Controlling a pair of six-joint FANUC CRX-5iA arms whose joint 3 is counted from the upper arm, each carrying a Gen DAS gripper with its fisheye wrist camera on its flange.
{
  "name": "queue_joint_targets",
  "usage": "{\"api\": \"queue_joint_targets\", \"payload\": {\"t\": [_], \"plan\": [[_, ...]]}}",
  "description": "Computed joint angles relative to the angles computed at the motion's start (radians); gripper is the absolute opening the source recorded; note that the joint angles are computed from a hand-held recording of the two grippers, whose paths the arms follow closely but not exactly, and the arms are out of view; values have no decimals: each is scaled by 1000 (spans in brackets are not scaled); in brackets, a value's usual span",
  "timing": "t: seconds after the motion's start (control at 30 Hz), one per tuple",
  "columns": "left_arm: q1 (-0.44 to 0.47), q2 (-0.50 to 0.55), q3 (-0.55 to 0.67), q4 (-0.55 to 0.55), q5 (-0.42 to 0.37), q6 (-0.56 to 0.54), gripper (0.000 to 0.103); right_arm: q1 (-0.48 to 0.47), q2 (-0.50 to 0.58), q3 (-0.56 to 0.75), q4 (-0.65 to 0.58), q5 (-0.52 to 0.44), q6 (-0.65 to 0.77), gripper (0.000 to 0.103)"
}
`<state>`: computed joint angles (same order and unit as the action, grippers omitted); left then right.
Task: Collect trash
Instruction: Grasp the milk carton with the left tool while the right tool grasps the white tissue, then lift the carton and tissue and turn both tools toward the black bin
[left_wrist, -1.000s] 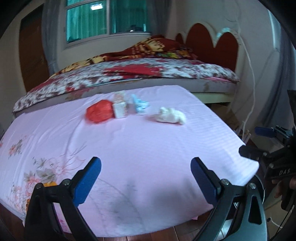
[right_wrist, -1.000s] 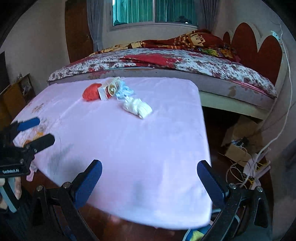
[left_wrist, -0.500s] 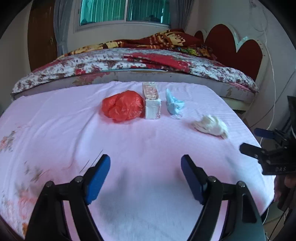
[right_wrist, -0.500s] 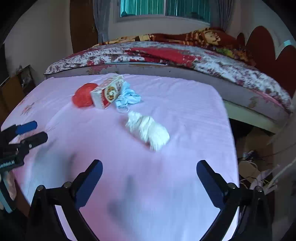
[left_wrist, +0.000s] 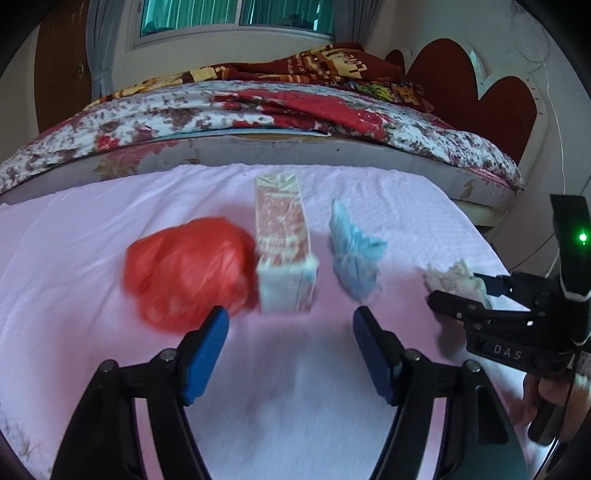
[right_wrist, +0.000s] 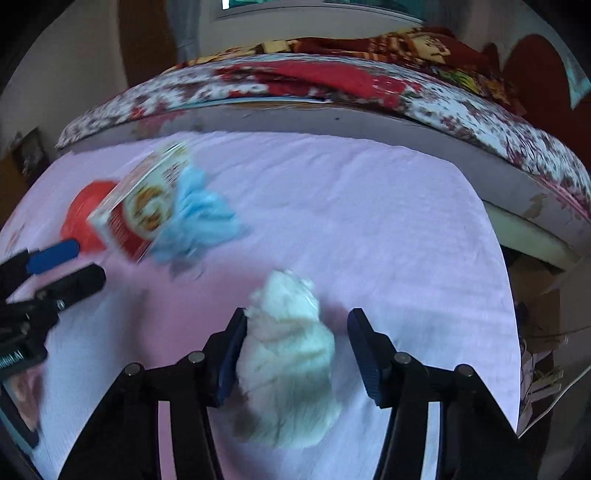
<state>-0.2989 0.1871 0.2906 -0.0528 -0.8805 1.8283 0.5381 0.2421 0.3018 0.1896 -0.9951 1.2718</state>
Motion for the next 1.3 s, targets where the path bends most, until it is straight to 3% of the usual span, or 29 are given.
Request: {"api": "queue_joint_targets", "payload": {"t": [0.27, 0.33, 0.7, 0.73, 0.77, 0.97, 1.3], "plan": [[20, 70, 65, 55, -17, -21, 50, -27, 23, 53, -51, -20, -9, 56], [19, 81, 78, 55, -29, -27, 37, -28, 9, 36, -54, -14, -19, 56], [18, -41, -65, 57, 44, -48, 35, -25, -56, -36, -87, 5, -15, 51], [15, -47, -69, 49, 43, -49, 35, -23, -64, -46, -88, 9, -16, 49], [8, -56, -76, 34, 38, -47, 34, -19, -71, -55, -85, 10, -16, 37], [-23, -131, -133, -40, 75, -12, 33, 8, -130, -121, -56, 43, -19, 34], [-72, -241, -177, -90, 68, 1, 33, 49, -313, -263, -4, 67, -102, 34]]}}
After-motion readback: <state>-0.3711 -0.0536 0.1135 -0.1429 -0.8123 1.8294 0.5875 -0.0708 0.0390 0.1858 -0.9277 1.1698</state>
